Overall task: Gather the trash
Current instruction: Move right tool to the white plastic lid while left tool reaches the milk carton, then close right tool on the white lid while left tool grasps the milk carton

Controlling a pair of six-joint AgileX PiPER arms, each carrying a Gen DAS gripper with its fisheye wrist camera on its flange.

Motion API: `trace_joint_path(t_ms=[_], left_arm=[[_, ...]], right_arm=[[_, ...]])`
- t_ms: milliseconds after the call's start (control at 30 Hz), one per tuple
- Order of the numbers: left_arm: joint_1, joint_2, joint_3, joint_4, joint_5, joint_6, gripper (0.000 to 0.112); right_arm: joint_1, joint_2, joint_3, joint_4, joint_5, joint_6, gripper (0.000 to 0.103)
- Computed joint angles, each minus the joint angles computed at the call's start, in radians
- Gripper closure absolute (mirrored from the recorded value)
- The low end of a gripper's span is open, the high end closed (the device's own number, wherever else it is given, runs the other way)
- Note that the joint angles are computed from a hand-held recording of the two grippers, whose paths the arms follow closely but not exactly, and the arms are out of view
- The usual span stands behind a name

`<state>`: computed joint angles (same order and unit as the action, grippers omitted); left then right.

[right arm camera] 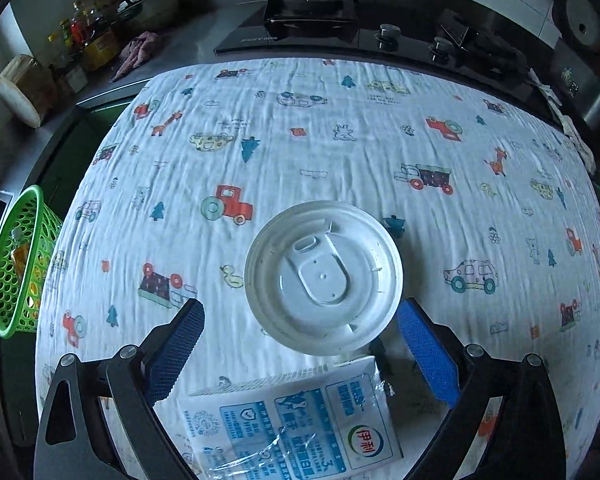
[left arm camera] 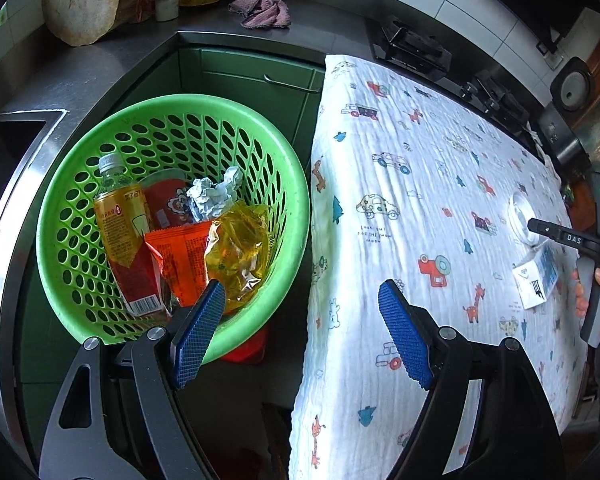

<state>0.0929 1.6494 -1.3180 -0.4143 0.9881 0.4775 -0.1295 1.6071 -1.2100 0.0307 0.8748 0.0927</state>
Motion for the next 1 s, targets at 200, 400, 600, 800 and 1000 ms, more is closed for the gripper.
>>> trace_joint_path(t_ms=[200,400,600,800,1000], left_arm=[[-0.018,0.003,0.000,0.016,-0.005,-0.007,0.034],[-0.030,0.006,-0.008,0.021,-0.004,-0.011,0.034],[-0.042,0.012,-0.013,0.023,-0.005,-0.016,0.034],[-0.057,0.014,-0.013,0.030,-0.005,-0.027,0.034],[-0.103,0.003,-0.018,0.022,0.000,-0.022,0.034]], right_arm=[[-0.006,0.069,-0.038,-0.014,0.003,-0.010,0.008],[-0.021,0.107,-0.066,-0.020,0.006,-0.020,0.007],[-0.039,0.115,-0.065,-0.022,0.007,-0.027,0.007],[-0.089,0.120,-0.051,0.059,-0.002,-0.071,0.007],[-0.098,0.085,-0.008,0.091,-0.037,-0.089,0.013]])
